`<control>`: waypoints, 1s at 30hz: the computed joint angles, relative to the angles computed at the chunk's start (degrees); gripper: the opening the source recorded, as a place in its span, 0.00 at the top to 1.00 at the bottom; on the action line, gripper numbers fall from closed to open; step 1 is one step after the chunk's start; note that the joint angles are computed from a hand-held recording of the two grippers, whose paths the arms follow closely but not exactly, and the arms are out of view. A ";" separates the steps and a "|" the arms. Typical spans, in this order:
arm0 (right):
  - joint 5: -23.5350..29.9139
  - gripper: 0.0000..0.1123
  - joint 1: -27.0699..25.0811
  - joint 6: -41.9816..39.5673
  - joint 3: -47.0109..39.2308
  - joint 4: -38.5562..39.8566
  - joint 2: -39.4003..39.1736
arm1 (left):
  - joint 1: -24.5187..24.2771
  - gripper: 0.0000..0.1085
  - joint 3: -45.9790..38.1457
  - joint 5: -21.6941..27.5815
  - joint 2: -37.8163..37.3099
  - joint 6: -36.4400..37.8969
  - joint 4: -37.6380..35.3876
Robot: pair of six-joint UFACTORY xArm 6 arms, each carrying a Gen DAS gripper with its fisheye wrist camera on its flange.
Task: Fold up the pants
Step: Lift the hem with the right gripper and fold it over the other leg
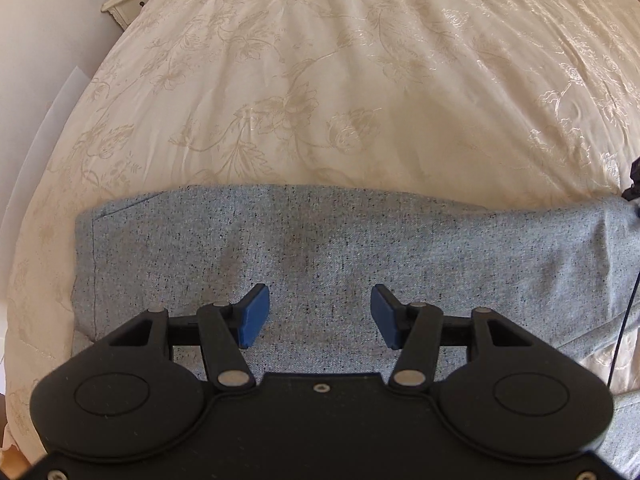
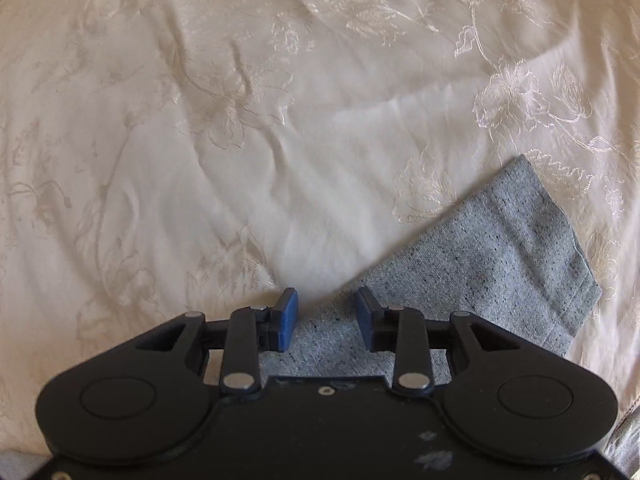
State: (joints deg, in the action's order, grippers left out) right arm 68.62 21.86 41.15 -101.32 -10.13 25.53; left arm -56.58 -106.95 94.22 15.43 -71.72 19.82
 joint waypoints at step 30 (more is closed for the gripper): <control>-19.45 0.96 2.28 -0.87 50.22 2.55 -39.30 | 15.08 0.41 -0.82 -8.92 7.38 3.26 -12.05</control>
State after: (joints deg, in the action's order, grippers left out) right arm 49.18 24.14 40.28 -51.10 -7.58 -13.76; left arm -41.49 -107.77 85.31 22.81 -68.46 7.76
